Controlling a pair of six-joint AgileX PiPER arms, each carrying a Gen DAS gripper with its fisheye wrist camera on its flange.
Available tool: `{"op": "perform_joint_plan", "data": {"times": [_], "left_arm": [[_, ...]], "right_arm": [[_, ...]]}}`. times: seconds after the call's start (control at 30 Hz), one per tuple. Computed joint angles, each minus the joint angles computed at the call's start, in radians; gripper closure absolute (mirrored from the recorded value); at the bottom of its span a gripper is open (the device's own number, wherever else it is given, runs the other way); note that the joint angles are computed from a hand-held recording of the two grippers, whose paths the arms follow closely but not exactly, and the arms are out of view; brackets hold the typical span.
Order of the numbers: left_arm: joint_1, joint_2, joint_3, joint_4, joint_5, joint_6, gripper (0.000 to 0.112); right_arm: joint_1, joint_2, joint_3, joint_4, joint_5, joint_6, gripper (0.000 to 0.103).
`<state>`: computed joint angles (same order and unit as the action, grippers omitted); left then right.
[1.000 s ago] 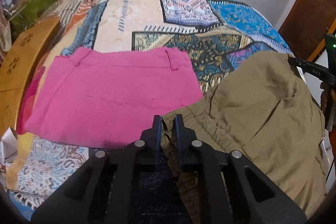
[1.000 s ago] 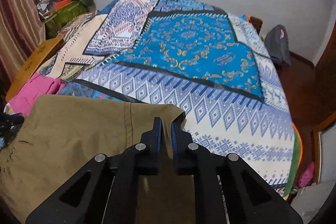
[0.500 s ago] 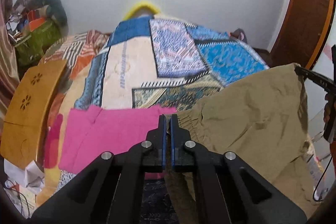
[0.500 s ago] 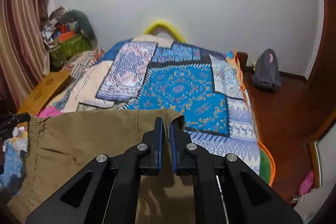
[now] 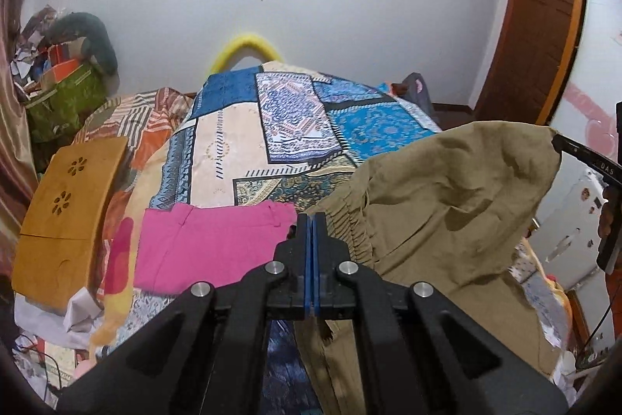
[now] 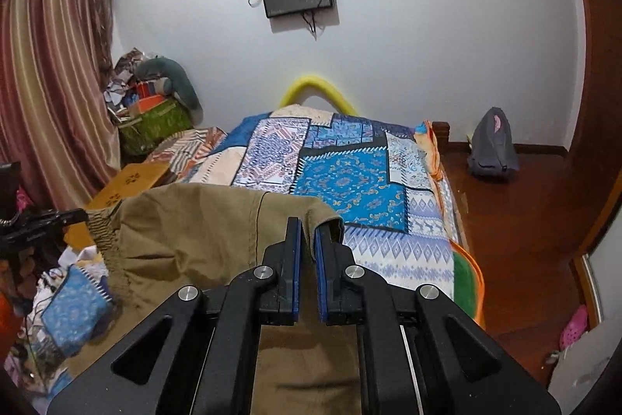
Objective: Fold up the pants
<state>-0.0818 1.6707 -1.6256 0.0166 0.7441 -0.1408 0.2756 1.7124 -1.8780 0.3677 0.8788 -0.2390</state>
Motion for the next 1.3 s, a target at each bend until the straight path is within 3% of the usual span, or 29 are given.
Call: {"op": "perform_joint_plan", "data": {"times": [0.33, 0.43, 0.57, 0.67, 0.77, 0.83, 0.87, 0.9, 1.03, 1.17, 1.3], "left_arm": [[-0.117, -0.271, 0.229, 0.113, 0.002, -0.095, 0.112], [-0.145, -0.348, 0.275, 0.109, 0.021, -0.09, 0.112], [-0.214, -0.407, 0.326, 0.213, 0.06, -0.171, 0.112], [-0.185, -0.422, 0.35, 0.117, 0.071, -0.11, 0.112], [-0.194, -0.409, 0.369, 0.144, 0.086, -0.139, 0.103], [-0.185, -0.382, 0.382, 0.135, 0.083, -0.132, 0.089], [-0.176, -0.362, 0.389, 0.13, 0.082, -0.132, 0.073], [-0.176, -0.36, 0.409, 0.134, 0.071, -0.144, 0.067], [-0.133, -0.348, 0.481, 0.059, 0.023, -0.095, 0.063], [-0.096, -0.335, 0.52, -0.013, -0.022, -0.024, 0.05], [-0.069, -0.305, 0.519, -0.116, -0.053, 0.1, 0.049]], "right_arm": [[0.008, -0.246, 0.27, 0.011, -0.037, -0.007, 0.097], [0.01, -0.304, 0.34, 0.028, -0.041, -0.015, 0.097], [0.025, -0.382, 0.447, 0.027, -0.067, -0.011, 0.097], [0.017, -0.436, 0.529, 0.057, -0.084, -0.028, 0.097], [0.003, -0.475, 0.597, 0.089, -0.097, -0.044, 0.097], [-0.008, -0.493, 0.639, 0.104, -0.111, -0.057, 0.097], [-0.013, -0.504, 0.656, 0.111, -0.113, -0.062, 0.097], [-0.024, -0.51, 0.672, 0.127, -0.115, -0.072, 0.097], [-0.074, -0.56, 0.764, 0.188, -0.111, -0.125, 0.097], [-0.083, -0.595, 0.84, 0.163, -0.125, -0.126, 0.097], [-0.112, -0.614, 0.894, 0.193, -0.119, -0.143, 0.097]]}}
